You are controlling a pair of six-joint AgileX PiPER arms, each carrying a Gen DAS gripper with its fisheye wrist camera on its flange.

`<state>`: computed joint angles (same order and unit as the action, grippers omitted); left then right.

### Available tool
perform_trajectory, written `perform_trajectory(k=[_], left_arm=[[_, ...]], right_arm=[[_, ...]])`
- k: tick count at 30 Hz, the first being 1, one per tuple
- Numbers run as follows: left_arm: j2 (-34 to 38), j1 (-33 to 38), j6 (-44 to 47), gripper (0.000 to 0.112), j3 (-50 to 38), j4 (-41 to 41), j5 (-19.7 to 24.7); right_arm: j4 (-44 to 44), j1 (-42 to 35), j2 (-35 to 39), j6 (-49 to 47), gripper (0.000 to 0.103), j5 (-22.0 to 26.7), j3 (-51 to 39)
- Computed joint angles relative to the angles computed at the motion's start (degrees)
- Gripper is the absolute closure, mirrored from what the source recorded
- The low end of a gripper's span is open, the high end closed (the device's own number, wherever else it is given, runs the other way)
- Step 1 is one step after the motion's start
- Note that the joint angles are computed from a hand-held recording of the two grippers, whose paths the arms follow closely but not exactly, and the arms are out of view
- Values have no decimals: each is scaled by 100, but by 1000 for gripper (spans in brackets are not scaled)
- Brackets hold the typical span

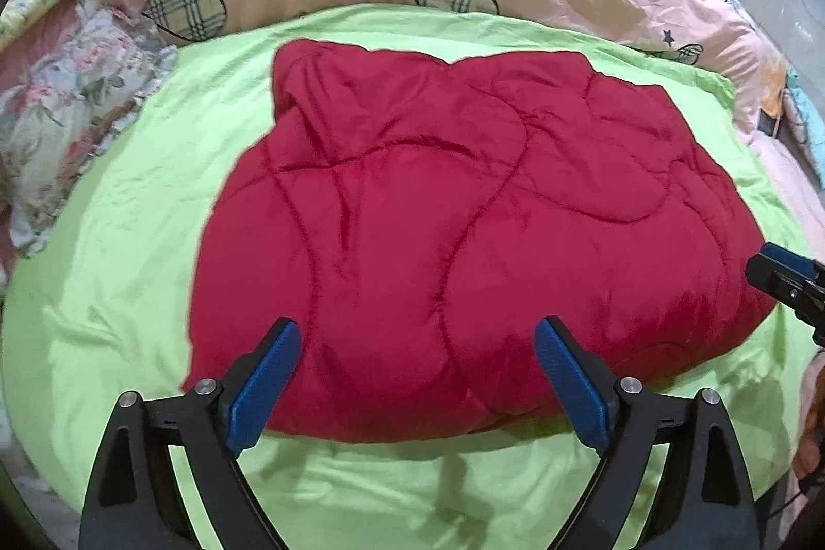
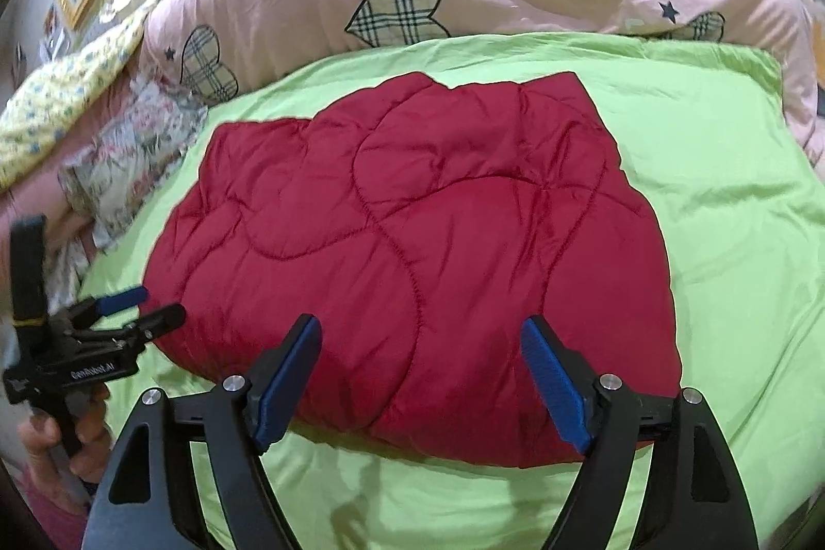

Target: Fold large clothes

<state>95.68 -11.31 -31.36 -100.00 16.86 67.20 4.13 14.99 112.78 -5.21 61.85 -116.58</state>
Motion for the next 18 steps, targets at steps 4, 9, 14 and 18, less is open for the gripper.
perform_trajectory(k=[4, 9, 14, 18], left_arm=[[-25, -167, -236, 15, -55, 486, 180], [-20, -112, -278, 14, -55, 644, 197], [110, 98, -146, 14, -145, 582, 149], [401, 316, 11, 14, -458, 504, 107]], right_arm=[[-271, 188, 6, 0, 18, -8, 8], [-355, 240, 154, 1, 18, 113, -246], [-420, 156, 392, 79, 17, 280, -673], [-417, 15, 722, 93, 14, 454, -1245]])
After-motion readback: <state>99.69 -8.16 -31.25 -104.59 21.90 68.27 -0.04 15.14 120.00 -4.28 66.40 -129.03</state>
